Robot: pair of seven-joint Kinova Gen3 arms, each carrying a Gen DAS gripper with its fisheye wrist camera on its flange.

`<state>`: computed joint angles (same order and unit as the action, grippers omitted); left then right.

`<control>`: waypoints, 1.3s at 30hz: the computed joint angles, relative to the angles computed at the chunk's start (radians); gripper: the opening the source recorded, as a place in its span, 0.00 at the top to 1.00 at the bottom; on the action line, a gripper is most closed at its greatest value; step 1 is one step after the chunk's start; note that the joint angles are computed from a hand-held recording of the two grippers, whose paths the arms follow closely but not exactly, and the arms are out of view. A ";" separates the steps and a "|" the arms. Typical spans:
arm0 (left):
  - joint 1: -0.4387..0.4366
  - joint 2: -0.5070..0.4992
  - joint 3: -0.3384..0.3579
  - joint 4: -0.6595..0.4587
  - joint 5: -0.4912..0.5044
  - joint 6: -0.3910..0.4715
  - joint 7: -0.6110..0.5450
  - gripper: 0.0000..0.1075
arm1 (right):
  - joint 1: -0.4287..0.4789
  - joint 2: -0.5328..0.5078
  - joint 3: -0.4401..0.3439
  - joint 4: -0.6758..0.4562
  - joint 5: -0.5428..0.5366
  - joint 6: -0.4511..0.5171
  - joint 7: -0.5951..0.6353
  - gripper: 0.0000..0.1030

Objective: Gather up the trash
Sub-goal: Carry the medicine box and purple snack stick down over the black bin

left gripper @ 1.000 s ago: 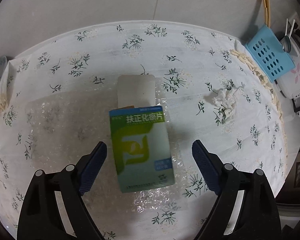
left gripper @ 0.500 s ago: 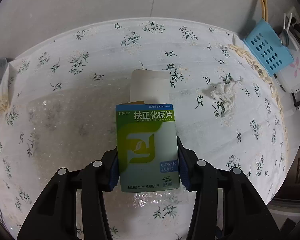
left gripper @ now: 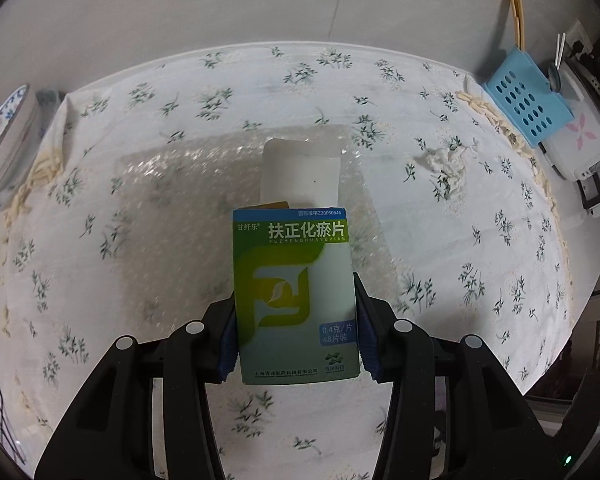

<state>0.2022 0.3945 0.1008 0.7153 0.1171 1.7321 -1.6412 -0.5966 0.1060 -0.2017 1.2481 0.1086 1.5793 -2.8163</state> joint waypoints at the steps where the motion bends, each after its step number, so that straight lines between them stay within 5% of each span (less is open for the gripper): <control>1: -0.008 -0.013 -0.002 0.017 0.003 -0.004 -0.005 0.57 | -0.001 0.000 0.000 0.001 0.004 -0.001 -0.002 0.72; 6: -0.047 -0.063 -0.010 0.080 0.011 -0.017 -0.026 0.57 | -0.002 0.025 0.003 -0.010 -0.002 0.005 0.009 0.70; 9: -0.067 -0.086 -0.015 0.110 0.013 -0.021 -0.033 0.57 | -0.015 0.043 0.007 -0.030 0.018 0.041 0.004 0.82; 15: -0.091 -0.127 -0.018 0.153 0.018 -0.030 -0.046 0.57 | -0.022 0.038 0.014 -0.026 0.016 0.034 -0.011 0.88; 28: -0.120 -0.236 -0.026 0.259 0.034 -0.040 -0.060 0.57 | -0.060 -0.015 -0.018 -0.083 0.111 0.106 0.001 0.88; 39: -0.156 -0.378 -0.049 0.396 0.068 -0.039 -0.080 0.57 | -0.177 -0.044 -0.090 -0.153 0.263 0.207 -0.010 0.88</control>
